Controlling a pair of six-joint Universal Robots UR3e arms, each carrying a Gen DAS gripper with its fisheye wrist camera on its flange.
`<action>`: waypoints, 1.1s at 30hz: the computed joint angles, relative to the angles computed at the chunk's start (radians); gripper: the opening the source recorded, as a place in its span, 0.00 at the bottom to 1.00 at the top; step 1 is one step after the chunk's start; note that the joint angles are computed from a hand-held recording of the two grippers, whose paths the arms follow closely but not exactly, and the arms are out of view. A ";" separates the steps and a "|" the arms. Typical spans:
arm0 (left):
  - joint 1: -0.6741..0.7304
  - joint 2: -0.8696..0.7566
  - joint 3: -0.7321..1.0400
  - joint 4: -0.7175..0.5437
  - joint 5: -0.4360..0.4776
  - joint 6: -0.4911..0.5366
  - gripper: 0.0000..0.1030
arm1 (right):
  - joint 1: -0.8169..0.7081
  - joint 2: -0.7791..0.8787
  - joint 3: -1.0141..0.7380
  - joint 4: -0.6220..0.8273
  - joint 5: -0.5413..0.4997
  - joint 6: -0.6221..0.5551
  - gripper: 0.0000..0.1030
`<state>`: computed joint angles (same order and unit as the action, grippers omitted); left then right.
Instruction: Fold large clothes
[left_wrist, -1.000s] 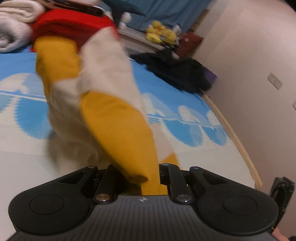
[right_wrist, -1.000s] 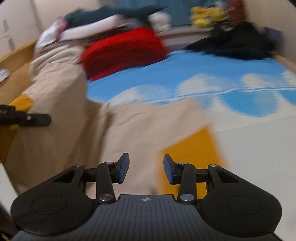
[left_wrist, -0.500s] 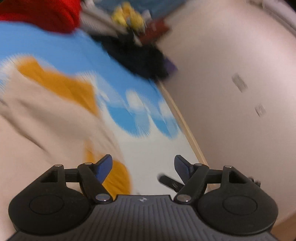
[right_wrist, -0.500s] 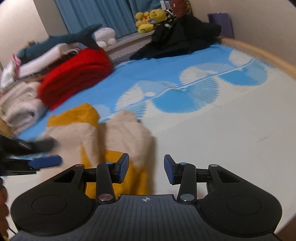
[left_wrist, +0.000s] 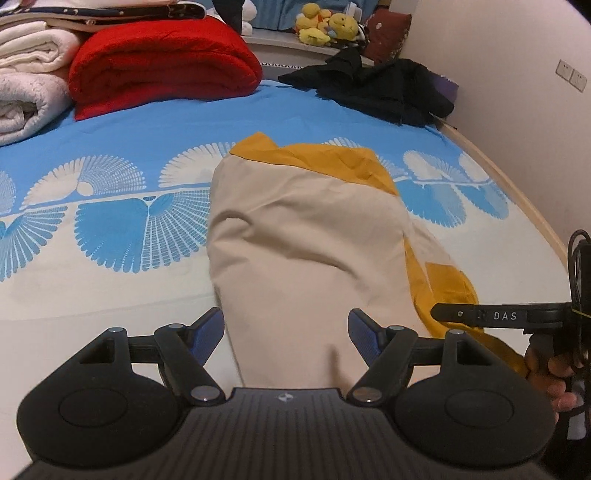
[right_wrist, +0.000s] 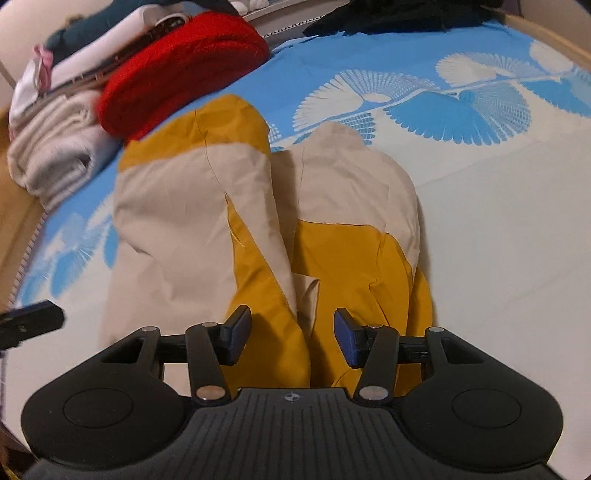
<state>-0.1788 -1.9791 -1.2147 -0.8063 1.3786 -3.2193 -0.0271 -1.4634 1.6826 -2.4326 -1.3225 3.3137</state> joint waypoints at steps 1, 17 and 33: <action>0.013 0.014 -0.019 -0.001 -0.009 0.016 0.76 | 0.006 0.005 -0.004 0.002 -0.009 0.001 0.50; 0.031 0.010 -0.013 -0.016 -0.006 0.017 0.76 | -0.024 -0.034 0.051 -0.043 0.058 -0.089 0.02; 0.009 -0.027 0.019 -0.023 0.015 0.011 0.76 | -0.075 -0.081 0.092 -0.045 0.098 -0.107 0.00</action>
